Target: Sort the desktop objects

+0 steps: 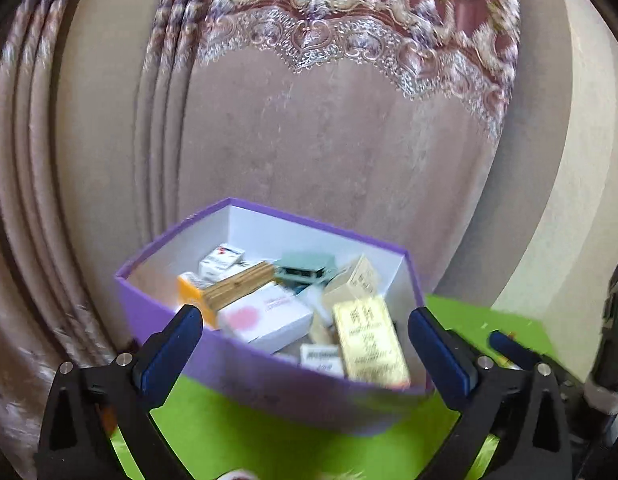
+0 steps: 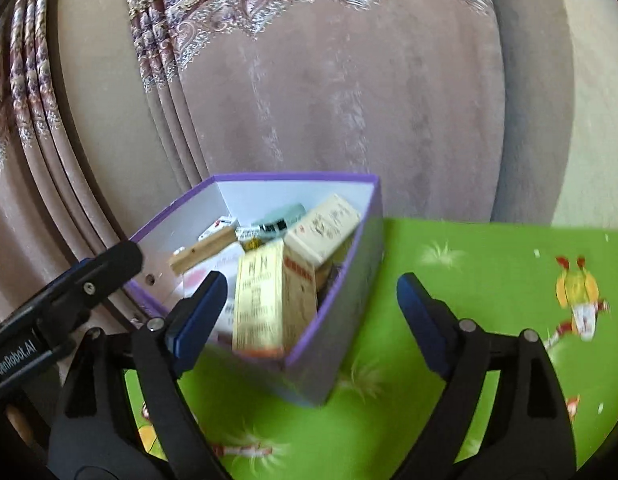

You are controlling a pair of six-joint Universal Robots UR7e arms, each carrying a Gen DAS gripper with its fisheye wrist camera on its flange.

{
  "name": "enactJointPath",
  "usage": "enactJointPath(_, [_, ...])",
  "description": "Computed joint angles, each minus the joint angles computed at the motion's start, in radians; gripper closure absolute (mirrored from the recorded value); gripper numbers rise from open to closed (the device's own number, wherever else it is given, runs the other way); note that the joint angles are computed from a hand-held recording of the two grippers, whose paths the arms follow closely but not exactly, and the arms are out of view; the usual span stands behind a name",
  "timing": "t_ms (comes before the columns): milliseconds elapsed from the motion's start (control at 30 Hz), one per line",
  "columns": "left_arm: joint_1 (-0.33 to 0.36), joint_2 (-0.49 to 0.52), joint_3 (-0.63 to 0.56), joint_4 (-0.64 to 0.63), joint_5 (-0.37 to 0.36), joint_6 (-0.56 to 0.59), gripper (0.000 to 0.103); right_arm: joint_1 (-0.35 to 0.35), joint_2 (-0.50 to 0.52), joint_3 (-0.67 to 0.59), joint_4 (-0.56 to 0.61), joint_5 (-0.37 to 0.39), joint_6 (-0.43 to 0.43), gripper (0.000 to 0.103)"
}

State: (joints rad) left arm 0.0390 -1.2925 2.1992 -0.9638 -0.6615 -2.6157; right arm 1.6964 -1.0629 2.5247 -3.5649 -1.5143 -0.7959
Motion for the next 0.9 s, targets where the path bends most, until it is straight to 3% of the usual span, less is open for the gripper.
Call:
enactJointPath(100, [-0.013,0.085,-0.061,0.045,-0.060,-0.010,0.000,-0.073,-0.049,0.045,-0.003,0.033,-0.049,0.011])
enactJointPath(267, [-0.010,0.107,-0.094,0.047,-0.075,-0.037,0.000,-0.104,-0.097,0.040,0.067,0.051,-0.033,0.011])
enactJointPath(400, [0.008,0.121,-0.124,0.041,-0.071,0.044,0.000,-0.107,-0.125,0.046,0.067,0.077,-0.032,0.011])
enactJointPath(900, [0.039,0.144,-0.158,0.039,-0.065,0.087,0.000,-0.111,-0.133,0.054,0.066,0.089,-0.047,0.011])
